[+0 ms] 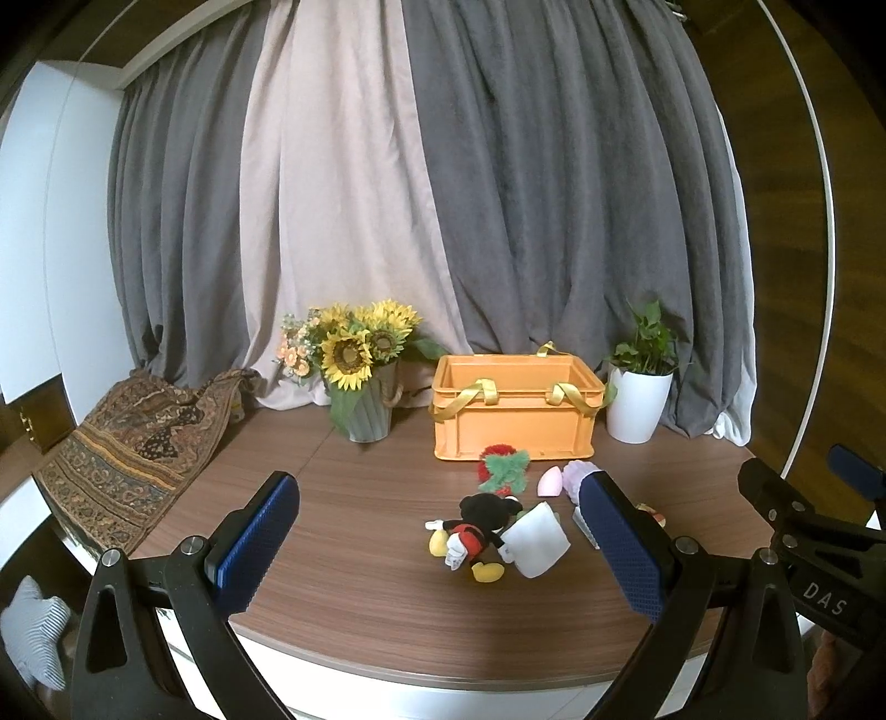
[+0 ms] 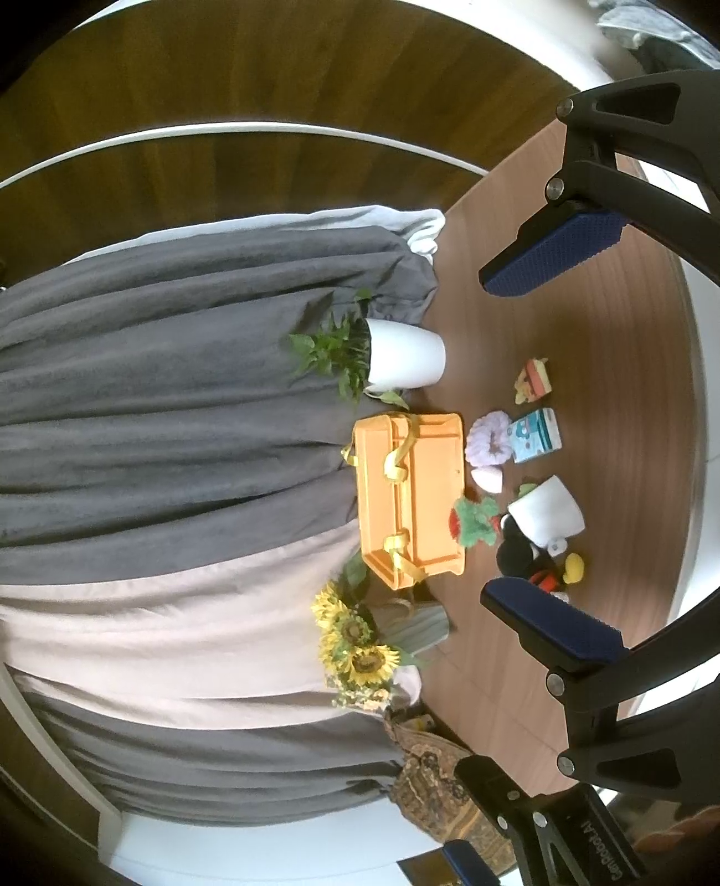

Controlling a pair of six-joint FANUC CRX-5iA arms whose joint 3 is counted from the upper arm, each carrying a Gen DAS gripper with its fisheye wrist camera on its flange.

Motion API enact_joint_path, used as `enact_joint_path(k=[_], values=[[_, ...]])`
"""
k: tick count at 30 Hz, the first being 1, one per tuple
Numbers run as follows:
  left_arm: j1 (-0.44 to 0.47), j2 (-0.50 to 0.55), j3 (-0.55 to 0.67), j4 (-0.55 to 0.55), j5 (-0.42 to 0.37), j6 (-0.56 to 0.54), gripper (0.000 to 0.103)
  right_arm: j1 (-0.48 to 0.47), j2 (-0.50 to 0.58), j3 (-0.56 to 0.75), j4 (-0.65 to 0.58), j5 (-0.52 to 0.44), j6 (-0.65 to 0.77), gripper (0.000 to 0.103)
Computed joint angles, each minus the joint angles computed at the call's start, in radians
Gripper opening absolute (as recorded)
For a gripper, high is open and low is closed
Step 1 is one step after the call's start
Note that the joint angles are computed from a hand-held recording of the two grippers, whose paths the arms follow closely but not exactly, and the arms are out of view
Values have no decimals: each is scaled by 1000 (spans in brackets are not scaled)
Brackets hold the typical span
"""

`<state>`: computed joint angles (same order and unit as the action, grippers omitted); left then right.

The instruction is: Organize soft objects

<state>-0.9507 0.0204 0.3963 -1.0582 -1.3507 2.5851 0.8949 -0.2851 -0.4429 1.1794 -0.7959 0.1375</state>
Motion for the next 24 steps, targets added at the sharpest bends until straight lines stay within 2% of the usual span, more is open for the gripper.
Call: enact_joint_path(k=[24], values=[[0, -25, -23, -10, 3, 13, 103, -2, -3, -19, 35, 28, -18, 103]])
